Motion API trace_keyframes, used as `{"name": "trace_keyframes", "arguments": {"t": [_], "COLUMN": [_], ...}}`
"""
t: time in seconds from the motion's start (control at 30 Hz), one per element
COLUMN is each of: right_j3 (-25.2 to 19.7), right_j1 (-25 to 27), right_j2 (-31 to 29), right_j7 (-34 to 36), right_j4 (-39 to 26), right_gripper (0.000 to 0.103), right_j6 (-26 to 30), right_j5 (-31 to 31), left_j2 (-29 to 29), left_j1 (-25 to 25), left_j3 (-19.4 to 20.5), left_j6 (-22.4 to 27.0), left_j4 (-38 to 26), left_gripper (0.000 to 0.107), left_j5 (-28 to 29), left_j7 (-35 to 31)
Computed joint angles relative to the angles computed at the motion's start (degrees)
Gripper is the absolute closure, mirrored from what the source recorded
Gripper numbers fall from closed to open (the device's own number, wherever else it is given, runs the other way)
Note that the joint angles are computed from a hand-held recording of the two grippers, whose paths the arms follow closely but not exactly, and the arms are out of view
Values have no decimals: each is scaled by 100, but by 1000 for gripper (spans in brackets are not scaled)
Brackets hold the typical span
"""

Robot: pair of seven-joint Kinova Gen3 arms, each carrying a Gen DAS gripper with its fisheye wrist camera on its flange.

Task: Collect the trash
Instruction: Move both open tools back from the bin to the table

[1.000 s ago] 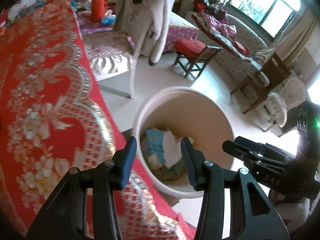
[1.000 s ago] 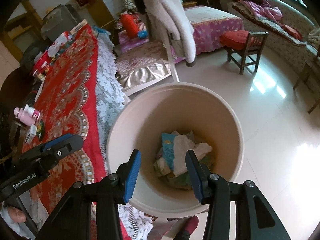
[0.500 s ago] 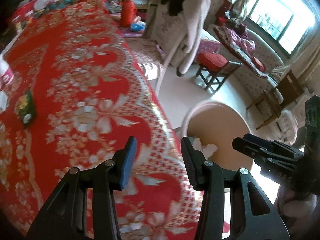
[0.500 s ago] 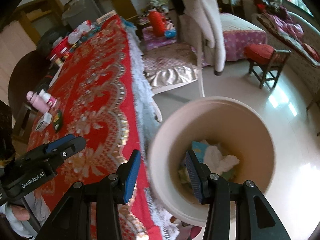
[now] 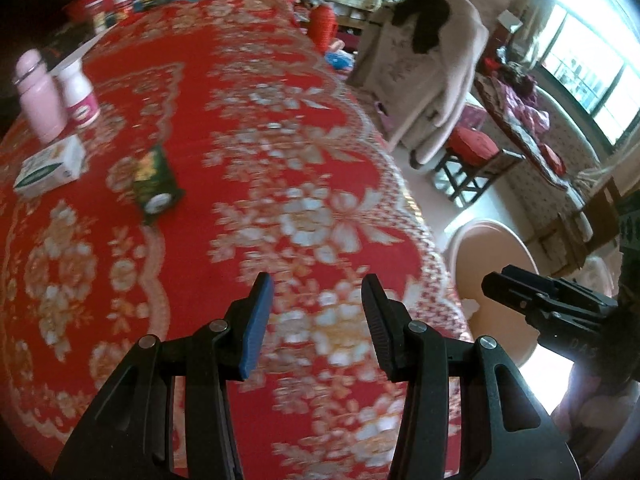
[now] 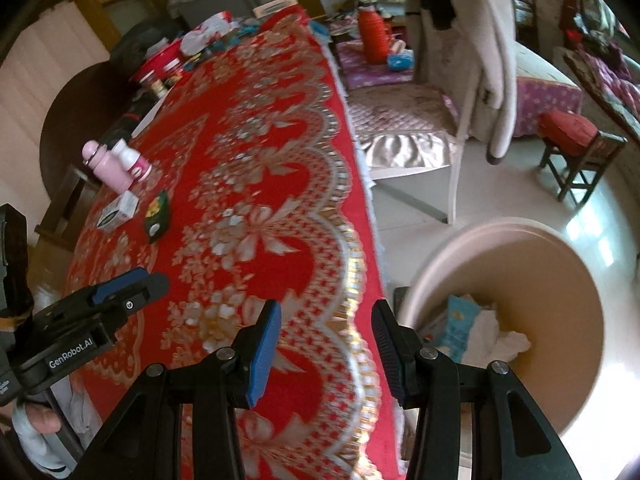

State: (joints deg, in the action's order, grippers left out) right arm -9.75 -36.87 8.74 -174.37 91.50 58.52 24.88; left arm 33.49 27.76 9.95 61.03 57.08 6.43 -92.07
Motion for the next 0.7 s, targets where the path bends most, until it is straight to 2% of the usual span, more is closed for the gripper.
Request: {"name": "trace_keyframes", "arguments": {"t": [0.27, 0.7], "right_j3": [128, 501], "right_j1": [2, -153], "right_j2": [671, 1818], "right_j7": [720, 1748], "right_j4": [-735, -2217], "right_gripper": [58, 57], "right_j6": [-146, -42], "right_j5": [-358, -1001], "left_j2": [-71, 260], "left_j1": [-406, -1057], "left_j3": [-143, -331], "left_j6": [12, 273], "left_j4": [104, -354], "left_gripper": [64, 64], "left_j5": [-4, -136], "left_j7": [13, -98]}}
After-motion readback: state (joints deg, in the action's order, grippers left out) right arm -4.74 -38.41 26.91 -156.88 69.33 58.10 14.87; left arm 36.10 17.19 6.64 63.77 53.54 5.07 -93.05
